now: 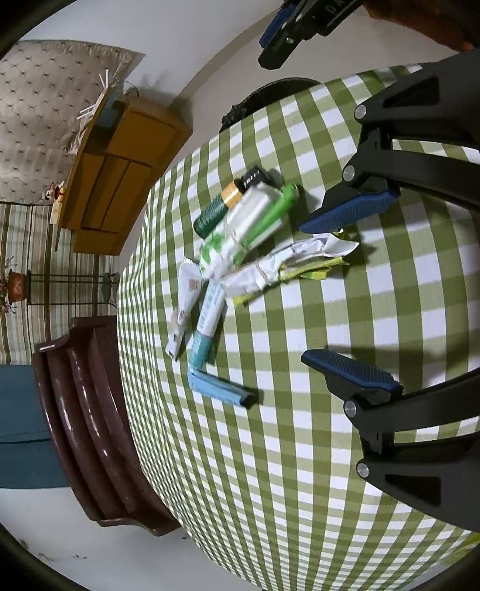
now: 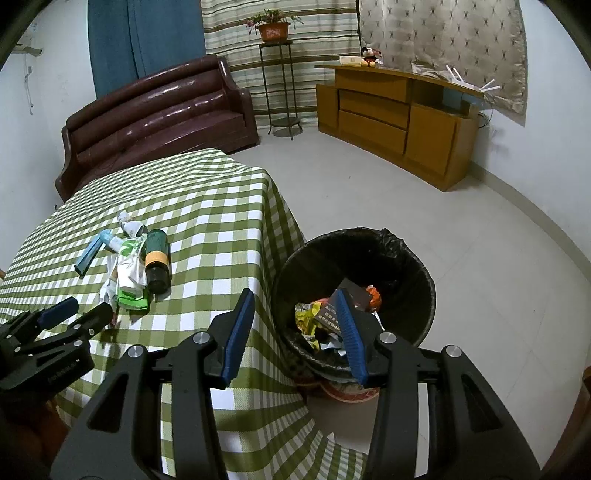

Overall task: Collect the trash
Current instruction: 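Grasp the white crumpled wrapper bundle with the left gripper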

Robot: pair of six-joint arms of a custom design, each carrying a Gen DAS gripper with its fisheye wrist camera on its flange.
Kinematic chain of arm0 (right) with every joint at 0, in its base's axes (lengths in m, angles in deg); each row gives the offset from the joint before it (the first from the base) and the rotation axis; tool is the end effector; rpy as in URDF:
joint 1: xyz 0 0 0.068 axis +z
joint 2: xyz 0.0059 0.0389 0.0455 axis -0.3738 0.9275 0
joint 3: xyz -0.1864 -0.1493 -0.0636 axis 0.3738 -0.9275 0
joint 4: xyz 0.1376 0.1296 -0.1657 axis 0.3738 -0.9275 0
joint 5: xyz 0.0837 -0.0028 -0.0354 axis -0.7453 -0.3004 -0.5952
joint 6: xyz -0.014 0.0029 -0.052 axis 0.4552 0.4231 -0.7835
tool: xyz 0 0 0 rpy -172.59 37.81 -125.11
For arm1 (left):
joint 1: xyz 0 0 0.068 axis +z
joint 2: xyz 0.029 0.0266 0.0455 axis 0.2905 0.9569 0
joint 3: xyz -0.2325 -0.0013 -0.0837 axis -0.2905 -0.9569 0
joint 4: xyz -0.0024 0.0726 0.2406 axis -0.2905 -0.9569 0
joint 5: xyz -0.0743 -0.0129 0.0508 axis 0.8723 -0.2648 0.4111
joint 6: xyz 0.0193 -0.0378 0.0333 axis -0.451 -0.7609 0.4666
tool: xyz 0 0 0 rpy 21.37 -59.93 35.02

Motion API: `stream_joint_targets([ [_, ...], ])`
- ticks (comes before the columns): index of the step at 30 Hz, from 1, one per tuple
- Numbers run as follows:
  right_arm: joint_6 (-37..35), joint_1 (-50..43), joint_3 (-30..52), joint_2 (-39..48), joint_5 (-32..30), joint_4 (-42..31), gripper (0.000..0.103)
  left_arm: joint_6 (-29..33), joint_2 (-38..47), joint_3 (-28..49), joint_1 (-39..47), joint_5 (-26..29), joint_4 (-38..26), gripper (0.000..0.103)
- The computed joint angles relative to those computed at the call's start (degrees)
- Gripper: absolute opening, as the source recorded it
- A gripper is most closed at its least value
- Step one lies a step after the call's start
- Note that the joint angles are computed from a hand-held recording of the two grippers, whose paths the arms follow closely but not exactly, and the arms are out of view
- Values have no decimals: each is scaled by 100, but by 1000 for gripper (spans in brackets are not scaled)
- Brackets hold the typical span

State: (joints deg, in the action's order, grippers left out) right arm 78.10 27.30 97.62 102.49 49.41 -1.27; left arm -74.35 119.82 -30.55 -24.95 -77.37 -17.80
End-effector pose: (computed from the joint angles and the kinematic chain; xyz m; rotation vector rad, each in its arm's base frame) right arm 0.1601 0.1533 0.0819 0.2636 2.3212 0.0005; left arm 0.2016 -0.1656 0.0631 0.2542 2.4356 -0.1049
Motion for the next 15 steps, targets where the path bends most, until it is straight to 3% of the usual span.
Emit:
stream_joint_targets([
  [7,-13,21,40,45,-9,-8,44,64,-83,-123,133,78,58,65],
  [13,-9,82,84,99,-22,-13,44,185,149,237,305,321,-73,65],
  [15,-33,94,105,121,-36,7,44,256,211,342,388,459,-137,59],
])
